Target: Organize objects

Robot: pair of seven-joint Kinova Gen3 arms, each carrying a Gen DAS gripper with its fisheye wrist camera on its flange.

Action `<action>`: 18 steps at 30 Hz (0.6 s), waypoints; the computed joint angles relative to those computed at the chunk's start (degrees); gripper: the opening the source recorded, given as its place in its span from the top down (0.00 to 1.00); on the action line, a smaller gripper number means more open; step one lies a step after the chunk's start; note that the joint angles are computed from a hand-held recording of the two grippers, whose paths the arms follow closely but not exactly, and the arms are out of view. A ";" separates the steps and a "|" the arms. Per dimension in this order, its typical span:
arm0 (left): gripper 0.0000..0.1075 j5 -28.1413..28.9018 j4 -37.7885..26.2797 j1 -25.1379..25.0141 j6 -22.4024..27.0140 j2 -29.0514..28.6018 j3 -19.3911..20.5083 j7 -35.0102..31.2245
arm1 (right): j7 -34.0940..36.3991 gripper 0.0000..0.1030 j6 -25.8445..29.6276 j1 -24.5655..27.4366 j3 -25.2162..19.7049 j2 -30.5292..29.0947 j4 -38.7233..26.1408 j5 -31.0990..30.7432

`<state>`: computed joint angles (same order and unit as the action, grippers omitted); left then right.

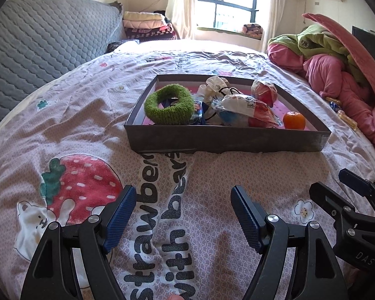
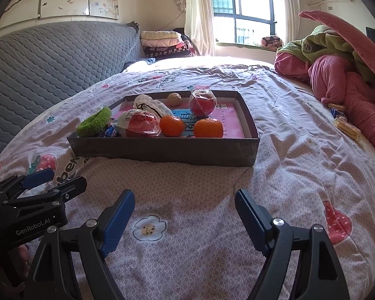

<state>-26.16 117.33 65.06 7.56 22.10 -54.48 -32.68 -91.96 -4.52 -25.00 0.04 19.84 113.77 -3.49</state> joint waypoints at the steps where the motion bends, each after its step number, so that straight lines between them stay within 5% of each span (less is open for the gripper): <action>1: 0.27 0.08 -0.09 -0.10 0.21 -0.04 0.22 -0.07 | -0.09 0.21 0.02 -0.15 0.22 0.09 0.08 -0.21; 18: 0.27 -2.91 -0.84 -3.92 1.06 -0.25 5.88 2.70 | 0.67 0.21 -0.11 -1.34 0.63 0.21 0.89 -1.09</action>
